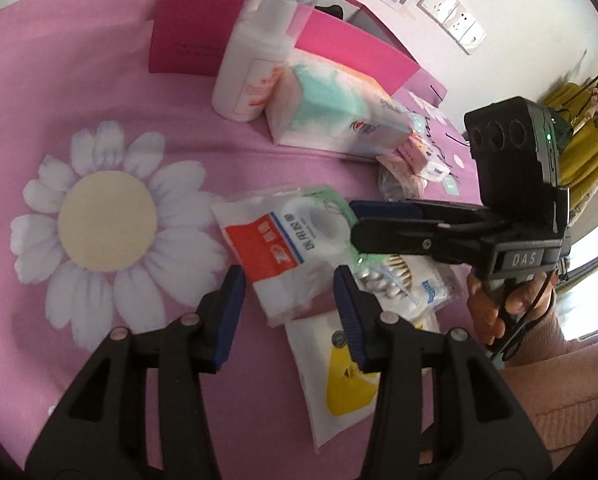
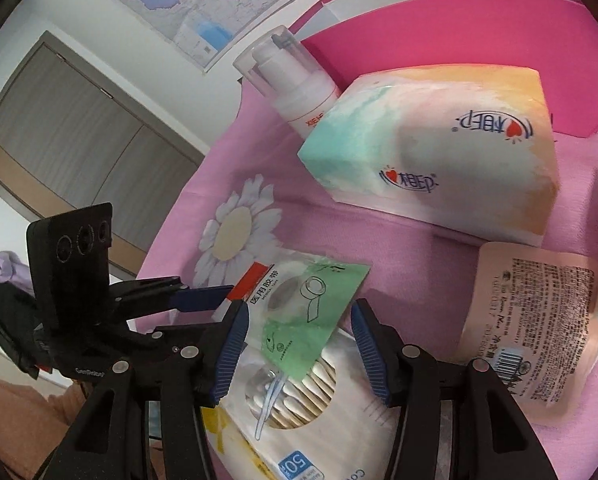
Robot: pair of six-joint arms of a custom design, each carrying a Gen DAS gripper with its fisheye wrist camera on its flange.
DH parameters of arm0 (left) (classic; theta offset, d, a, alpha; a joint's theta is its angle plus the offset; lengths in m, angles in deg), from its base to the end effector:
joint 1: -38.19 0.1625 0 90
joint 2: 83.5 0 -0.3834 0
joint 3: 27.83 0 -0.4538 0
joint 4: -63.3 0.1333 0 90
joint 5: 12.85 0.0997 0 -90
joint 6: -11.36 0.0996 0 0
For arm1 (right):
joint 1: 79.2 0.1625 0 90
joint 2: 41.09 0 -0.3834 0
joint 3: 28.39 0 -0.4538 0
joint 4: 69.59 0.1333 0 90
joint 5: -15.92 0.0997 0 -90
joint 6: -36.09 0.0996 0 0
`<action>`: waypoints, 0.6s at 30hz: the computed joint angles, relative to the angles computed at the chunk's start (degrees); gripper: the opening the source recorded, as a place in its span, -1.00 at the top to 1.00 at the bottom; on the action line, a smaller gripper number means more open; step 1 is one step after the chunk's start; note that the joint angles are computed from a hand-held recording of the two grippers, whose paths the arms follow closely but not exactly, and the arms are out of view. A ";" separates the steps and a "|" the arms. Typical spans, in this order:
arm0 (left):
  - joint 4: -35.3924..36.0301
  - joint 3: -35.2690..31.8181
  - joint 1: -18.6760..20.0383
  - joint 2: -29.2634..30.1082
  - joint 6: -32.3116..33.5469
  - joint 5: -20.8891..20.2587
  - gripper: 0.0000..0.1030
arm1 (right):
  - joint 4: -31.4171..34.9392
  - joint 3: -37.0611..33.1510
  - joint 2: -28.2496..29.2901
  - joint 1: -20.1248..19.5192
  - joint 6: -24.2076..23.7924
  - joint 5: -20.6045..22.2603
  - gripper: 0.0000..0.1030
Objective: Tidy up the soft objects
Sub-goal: 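Grasp the green-and-white packet on the cotton swab bag with the right tool, then lift the green-and-white packet into the pink box and open the right tool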
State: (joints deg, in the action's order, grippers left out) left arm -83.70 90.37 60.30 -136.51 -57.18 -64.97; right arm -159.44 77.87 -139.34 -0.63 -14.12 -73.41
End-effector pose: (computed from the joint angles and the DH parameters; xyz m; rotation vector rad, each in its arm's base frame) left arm -0.3980 -0.3716 -0.0352 0.0503 2.6621 -0.7775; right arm 0.0369 -0.4961 0.3660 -1.0125 2.8807 0.1779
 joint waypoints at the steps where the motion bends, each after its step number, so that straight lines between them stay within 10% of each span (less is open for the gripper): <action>1: 1.36 -0.55 0.03 0.20 -0.32 0.18 0.09 | -0.04 0.14 0.07 -0.01 0.07 0.33 -0.05; 18: 1.78 -2.60 -0.96 0.44 3.95 4.22 0.26 | -1.99 0.76 -3.10 0.07 -4.26 2.49 0.48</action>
